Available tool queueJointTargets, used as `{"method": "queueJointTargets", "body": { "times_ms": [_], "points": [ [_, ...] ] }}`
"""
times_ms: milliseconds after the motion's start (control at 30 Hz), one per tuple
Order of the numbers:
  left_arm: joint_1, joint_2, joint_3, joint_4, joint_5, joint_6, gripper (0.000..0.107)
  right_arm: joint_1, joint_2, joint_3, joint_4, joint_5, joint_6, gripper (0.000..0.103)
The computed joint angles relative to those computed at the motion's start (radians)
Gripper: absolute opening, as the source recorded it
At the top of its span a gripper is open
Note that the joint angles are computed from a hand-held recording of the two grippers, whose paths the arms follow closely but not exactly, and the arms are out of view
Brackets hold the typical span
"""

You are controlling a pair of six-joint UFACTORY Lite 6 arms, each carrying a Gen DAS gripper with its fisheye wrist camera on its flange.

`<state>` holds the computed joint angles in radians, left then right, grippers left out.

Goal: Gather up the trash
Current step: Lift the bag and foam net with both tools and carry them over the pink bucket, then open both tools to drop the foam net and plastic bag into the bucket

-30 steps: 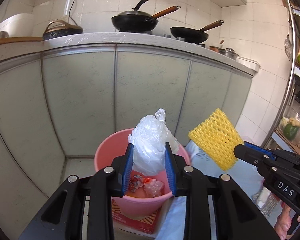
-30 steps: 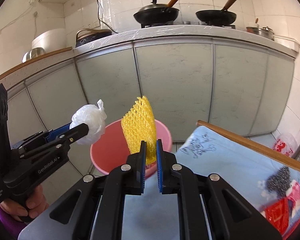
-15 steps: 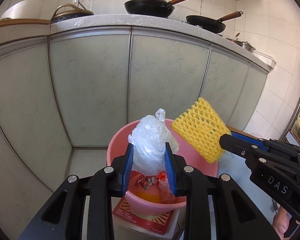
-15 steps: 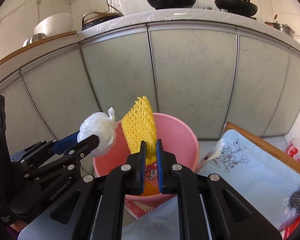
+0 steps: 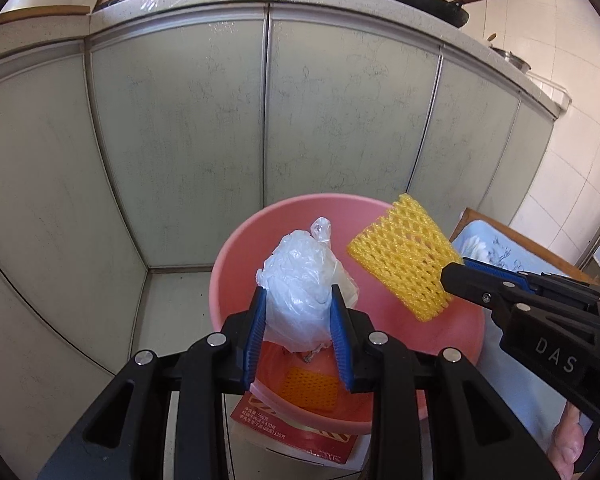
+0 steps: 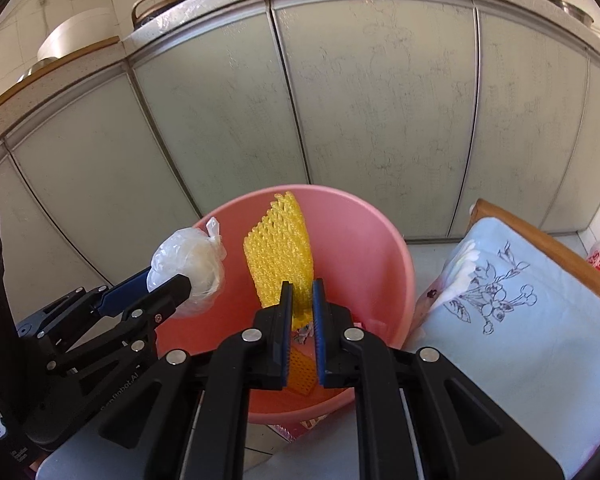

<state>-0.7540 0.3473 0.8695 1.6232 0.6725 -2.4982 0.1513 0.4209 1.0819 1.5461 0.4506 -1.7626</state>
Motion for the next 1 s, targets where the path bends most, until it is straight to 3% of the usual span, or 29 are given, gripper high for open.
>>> {"method": "queueJointTargets", "body": {
  "times_ms": [200, 467, 600, 1000],
  "points": [
    [0.033, 0.051, 0.024, 0.016, -0.043, -0.011, 0.034, 0.011, 0.046, 0.035, -0.017, -0.025, 0.035, 0.010],
    [0.047, 0.022, -0.018, 0.076, -0.077, -0.105, 0.056, 0.006, 0.078, 0.066, -0.118, -0.032, 0.159, 0.012],
    [0.041, -0.018, -0.045, 0.087, -0.074, -0.129, 0.057, -0.014, 0.061, 0.047, -0.093, -0.005, 0.121, 0.035],
    [-0.044, -0.151, -0.075, -0.051, -0.020, 0.015, 0.057, -0.063, -0.140, -0.122, -0.035, 0.025, 0.015, 0.035]
  ]
}}
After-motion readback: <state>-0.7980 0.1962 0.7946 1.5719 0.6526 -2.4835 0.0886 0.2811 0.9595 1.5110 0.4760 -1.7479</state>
